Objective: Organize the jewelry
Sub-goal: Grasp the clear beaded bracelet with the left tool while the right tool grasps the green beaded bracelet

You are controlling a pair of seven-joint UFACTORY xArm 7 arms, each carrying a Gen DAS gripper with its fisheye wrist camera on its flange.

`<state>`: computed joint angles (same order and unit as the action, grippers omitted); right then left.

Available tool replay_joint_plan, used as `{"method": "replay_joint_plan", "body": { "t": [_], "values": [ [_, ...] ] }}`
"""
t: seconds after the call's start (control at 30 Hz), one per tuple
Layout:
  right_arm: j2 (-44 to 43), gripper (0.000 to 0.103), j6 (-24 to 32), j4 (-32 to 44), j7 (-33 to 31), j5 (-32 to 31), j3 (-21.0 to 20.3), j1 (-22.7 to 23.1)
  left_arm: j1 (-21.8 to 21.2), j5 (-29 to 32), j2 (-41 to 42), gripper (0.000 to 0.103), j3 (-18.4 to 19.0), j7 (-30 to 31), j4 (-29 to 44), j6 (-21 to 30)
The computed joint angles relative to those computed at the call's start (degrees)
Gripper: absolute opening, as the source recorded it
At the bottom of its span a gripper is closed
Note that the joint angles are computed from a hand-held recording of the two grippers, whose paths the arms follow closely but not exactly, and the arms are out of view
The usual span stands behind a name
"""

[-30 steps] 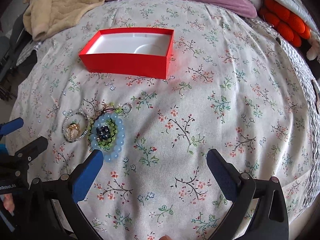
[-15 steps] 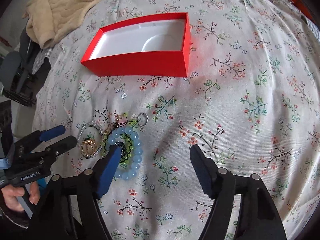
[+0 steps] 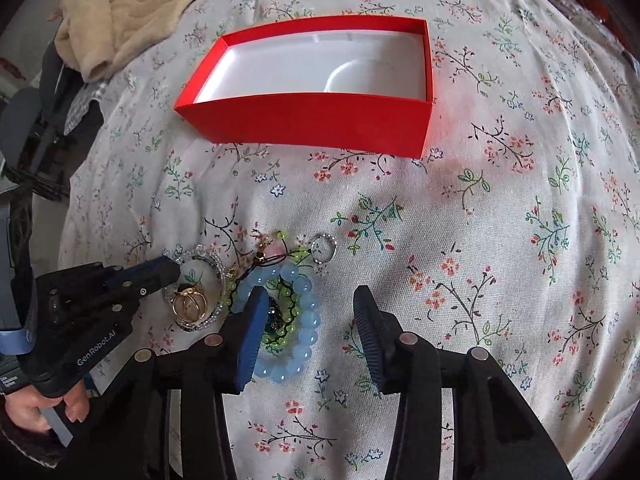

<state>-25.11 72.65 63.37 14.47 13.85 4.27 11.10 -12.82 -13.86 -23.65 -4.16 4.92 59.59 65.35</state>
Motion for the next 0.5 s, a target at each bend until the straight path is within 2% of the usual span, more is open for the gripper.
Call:
{"method": "replay_joint_plan", "body": {
  "t": [0.3, 0.5],
  "values": [
    [-0.34, 0.047, -1.46, 0.7, -0.21, 0.74, 0.21, 0.69, -0.5, -1.21, -2.99, 0.0, 0.74, 1.59, 0.29, -0.61],
    [-0.31, 0.047, -1.99, 0.91, -1.07, 1.91, 0.22, 1.44, 0.49, -2.21, -4.94, 0.0, 2.56, 2.64, 0.34, 0.03]
  ]
}}
